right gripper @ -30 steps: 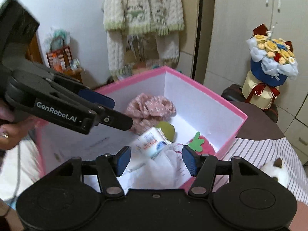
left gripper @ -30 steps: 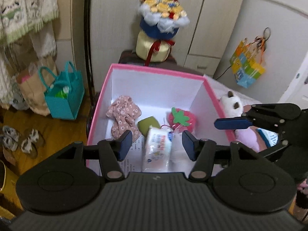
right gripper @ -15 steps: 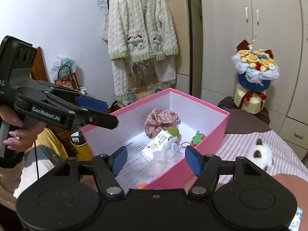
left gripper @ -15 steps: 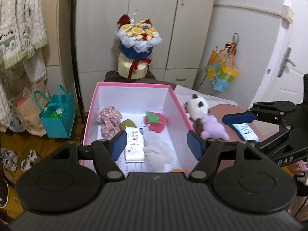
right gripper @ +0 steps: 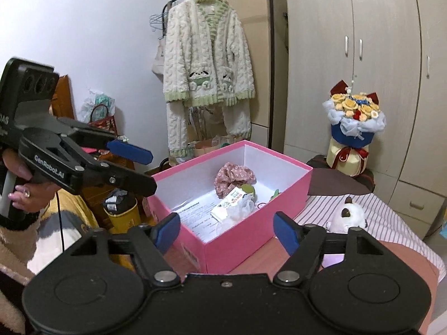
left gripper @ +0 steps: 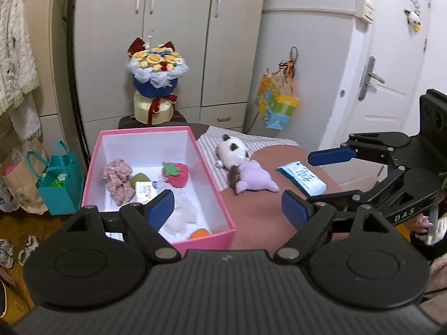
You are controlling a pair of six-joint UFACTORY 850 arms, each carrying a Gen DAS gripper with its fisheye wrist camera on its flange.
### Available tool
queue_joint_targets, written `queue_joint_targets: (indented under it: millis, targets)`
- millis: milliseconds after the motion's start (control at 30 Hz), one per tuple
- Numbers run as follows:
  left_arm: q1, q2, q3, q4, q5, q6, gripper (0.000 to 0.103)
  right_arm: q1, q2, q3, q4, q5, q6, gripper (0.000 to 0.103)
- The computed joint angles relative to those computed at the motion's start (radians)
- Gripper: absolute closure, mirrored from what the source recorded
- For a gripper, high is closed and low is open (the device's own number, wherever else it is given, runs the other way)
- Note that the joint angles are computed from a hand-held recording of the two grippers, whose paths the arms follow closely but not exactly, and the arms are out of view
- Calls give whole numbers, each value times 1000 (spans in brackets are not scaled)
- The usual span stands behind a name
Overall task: Organize soft objects
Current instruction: 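Withdraw both tools from the box toward the large blue-lettered wipes pack, then close the left tool on the large blue-lettered wipes pack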
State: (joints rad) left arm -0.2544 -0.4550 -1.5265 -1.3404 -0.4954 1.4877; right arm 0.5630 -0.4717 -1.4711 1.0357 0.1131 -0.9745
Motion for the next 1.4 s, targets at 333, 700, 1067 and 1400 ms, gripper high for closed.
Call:
queue_joint_targets:
  millis: [333, 700, 1067, 1400]
  targets:
    - [-53, 19, 46, -9, 6, 1, 3, 9, 98, 153, -90, 76, 96, 14]
    - [-132, -42, 16, 20, 33, -38, 1, -7, 167, 326, -218, 211, 286, 12]
    - [-191, -143, -37, -283, 66, 196, 1, -24, 107, 353, 21, 397, 131, 12]
    - [-219, -322, -270, -6, 20, -166, 4, -108, 40, 328, 80, 383, 190, 12]
